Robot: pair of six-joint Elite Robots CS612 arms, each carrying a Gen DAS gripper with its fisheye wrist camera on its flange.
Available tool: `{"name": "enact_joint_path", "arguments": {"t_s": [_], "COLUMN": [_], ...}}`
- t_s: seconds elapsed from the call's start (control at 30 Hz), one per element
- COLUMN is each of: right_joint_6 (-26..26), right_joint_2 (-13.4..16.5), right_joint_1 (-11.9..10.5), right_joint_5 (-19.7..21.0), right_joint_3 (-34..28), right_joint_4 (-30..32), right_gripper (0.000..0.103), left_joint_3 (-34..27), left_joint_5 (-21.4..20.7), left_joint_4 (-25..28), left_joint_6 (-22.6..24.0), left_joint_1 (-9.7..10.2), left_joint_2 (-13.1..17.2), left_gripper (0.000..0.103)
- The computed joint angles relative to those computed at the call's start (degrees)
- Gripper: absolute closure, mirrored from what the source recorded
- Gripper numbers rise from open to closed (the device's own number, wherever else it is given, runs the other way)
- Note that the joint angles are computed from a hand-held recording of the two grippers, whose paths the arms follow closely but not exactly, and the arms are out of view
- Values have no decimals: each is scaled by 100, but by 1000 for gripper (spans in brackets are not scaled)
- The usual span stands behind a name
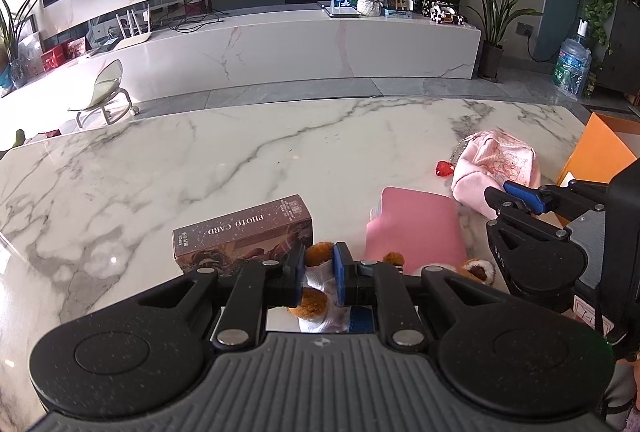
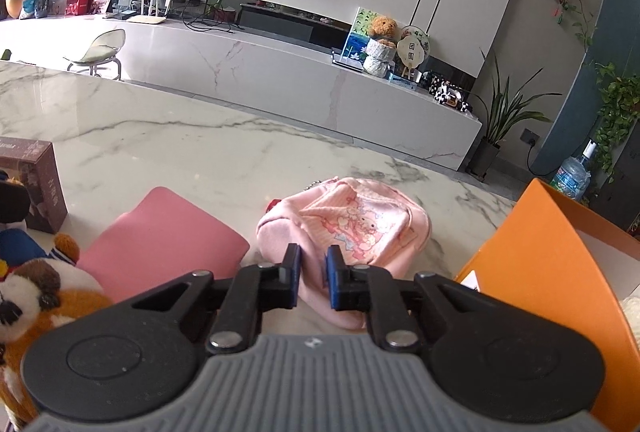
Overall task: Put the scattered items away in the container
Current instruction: 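Grasp the pink backpack with the right tool while the left tool holds the raccoon, then lift the raccoon in the left tool and backpack in the right tool toward the box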
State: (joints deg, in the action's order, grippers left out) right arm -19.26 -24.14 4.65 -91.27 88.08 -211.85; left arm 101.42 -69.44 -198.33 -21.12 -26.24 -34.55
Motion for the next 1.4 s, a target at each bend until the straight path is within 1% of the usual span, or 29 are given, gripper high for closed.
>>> {"name": "enact_joint_path", "arguments": {"t_s": [0.07,0.27,0.47,0.6,0.8,0.93,1.07,1.2,1.33,1.37,1.4], "right_joint_6": [-26,-193,-428,-534,-791,-980,-1227,-1485,-1667,-1691,-1694], "right_joint_2": [-41,-232,-482,-642,-779,-872,-956,-1009,-1053,-1068,-1084], "right_joint_1": [-1,-30,-90,-142,-210,-289,-375,-435,-479,-491,-502], "right_joint_5": [41,221,521,738,956,1116,1308,1452,1512,1519,1523], "right_joint_3": [67,487,1110,1540,2076,2428,2758,3025,3199,3234,3261], "right_joint_4": [-60,-451,-953,-1162,-1457,-1597,-1717,-1783,-1726,-1702,-1670], "right_gripper": [93,94,95,95,95,95,95,95,94,94,94], "left_joint_3": [42,272,605,839,1173,1376,1568,1697,1768,1775,1780], "left_joint_5": [27,146,325,439,532,346,72,-22,-170,-215,-244], "left_joint_4": [-12,-38,1,10,-106,-238,-457,-703,-950,-1011,-1075], "left_joint_6": [12,44,-164,-303,-465,-703,-799,-597,-373,-326,-282], "left_joint_1": [-20,-112,-221,-302,-431,-465,-517,-632,-725,-740,-756], "left_joint_2": [-28,-147,-285,-387,-511,-586,-641,-641,-618,-606,-593], "left_gripper": [86,86,87,87,87,87,86,86,86,84,80]}}
